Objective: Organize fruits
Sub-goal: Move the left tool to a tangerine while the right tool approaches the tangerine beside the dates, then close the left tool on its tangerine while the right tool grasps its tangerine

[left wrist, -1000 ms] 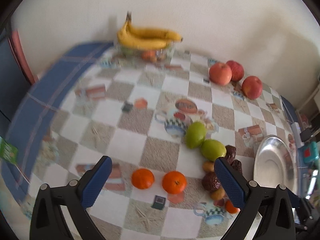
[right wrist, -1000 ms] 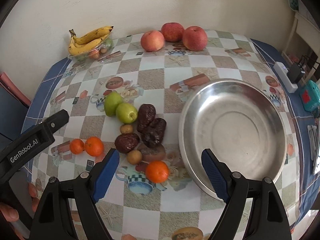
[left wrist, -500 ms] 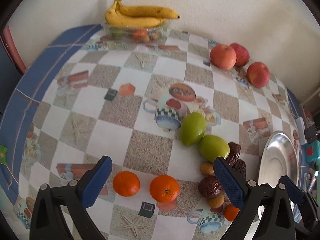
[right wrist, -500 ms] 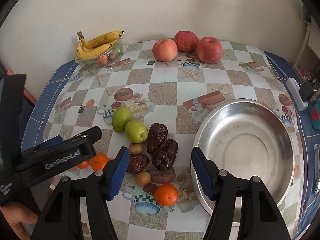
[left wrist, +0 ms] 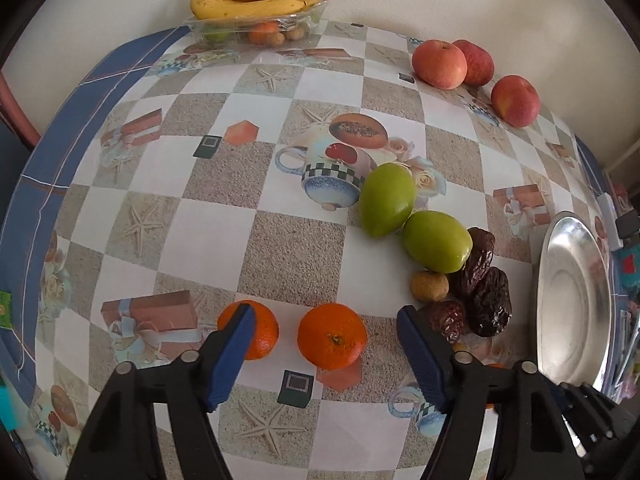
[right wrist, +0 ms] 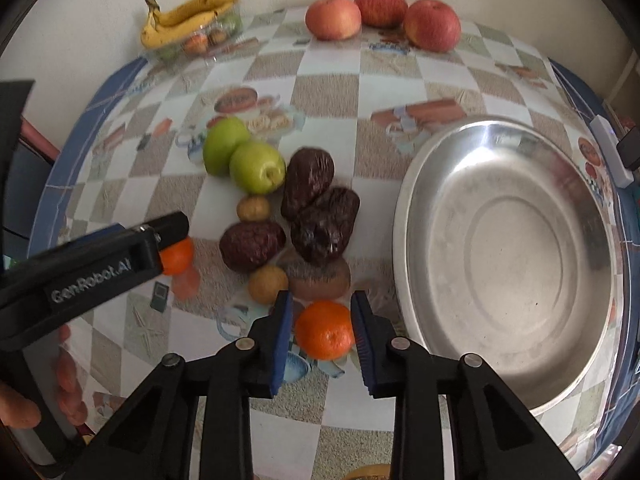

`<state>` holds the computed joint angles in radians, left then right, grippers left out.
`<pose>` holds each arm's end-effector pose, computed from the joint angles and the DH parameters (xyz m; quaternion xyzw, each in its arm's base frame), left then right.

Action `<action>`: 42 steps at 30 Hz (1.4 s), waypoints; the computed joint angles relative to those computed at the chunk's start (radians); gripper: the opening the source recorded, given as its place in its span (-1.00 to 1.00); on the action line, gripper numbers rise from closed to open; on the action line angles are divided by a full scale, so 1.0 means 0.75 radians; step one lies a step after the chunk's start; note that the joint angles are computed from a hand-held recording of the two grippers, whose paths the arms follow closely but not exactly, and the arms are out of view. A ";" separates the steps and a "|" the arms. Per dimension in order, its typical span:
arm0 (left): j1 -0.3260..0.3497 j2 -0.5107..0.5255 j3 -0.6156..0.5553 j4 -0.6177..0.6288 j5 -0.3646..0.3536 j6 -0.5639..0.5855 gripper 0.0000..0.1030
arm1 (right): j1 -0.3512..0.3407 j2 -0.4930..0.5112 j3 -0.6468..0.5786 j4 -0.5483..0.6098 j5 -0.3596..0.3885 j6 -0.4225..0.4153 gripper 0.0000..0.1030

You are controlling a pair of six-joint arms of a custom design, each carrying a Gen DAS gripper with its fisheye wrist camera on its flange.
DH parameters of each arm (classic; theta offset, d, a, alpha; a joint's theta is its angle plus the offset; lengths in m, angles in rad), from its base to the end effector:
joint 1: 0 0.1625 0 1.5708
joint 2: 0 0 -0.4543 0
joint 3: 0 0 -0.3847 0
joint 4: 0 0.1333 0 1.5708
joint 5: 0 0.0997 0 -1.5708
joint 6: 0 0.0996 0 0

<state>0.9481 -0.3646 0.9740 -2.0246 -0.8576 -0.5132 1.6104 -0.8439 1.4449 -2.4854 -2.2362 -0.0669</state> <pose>-0.3209 -0.7873 0.0144 0.0782 0.9314 -0.1258 0.3326 0.1010 -0.7348 0.2407 -0.0012 -0.9350 0.1432 0.3246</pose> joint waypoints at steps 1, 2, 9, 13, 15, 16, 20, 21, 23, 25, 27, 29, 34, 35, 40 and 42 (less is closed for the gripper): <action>-0.001 -0.001 0.001 0.001 0.007 -0.001 0.37 | -0.002 0.003 -0.002 0.019 -0.003 0.004 -0.40; 0.000 -0.001 0.000 0.000 0.008 -0.001 0.35 | -0.002 0.006 -0.005 0.030 -0.010 0.006 -0.40; 0.014 -0.064 0.059 -0.148 -0.039 -0.047 0.30 | -0.002 0.006 -0.001 0.026 -0.036 -0.007 -0.40; 0.041 -0.099 0.078 -0.132 -0.041 -0.165 0.30 | -0.002 0.002 0.002 0.033 -0.032 0.011 -0.40; 0.053 -0.107 0.084 -0.096 -0.038 -0.232 0.30 | -0.001 0.001 0.002 0.031 -0.037 0.020 -0.40; 0.058 -0.110 0.088 -0.082 -0.040 -0.252 0.30 | -0.001 -0.002 0.003 0.033 -0.036 0.024 -0.40; 0.071 -0.100 0.082 -0.033 -0.064 -0.288 0.30 | -0.008 -0.010 -0.003 0.066 -0.007 0.051 -0.40; 0.074 -0.097 0.079 -0.023 -0.065 -0.294 0.30 | -0.010 -0.010 -0.006 0.078 0.003 0.055 -0.40; 0.079 -0.093 0.077 0.001 -0.061 -0.317 0.28 | -0.009 -0.012 -0.004 0.081 0.000 0.050 -0.40; 0.084 -0.094 0.079 0.021 -0.064 -0.338 0.09 | -0.010 -0.012 -0.004 0.080 0.004 0.052 -0.40; 0.093 -0.098 0.085 0.012 -0.096 -0.348 -0.02 | -0.013 -0.012 -0.003 0.075 0.012 0.057 -0.40; 0.097 -0.099 0.092 0.001 -0.120 -0.353 -0.11 | -0.014 -0.013 -0.002 0.073 0.015 0.059 -0.40; 0.093 -0.113 0.115 -0.017 -0.118 -0.341 -0.23 | -0.012 -0.011 0.000 0.064 0.009 0.053 -0.39; 0.093 -0.113 0.117 -0.018 -0.116 -0.341 -0.23 | -0.013 -0.010 0.000 0.064 0.013 0.053 -0.38; 0.096 -0.098 0.094 -0.011 -0.116 -0.344 -0.23 | -0.018 -0.008 -0.005 0.081 0.024 0.068 -0.26; 0.096 -0.095 0.087 -0.003 -0.117 -0.345 -0.23 | -0.015 -0.005 -0.007 0.084 0.019 0.060 -0.26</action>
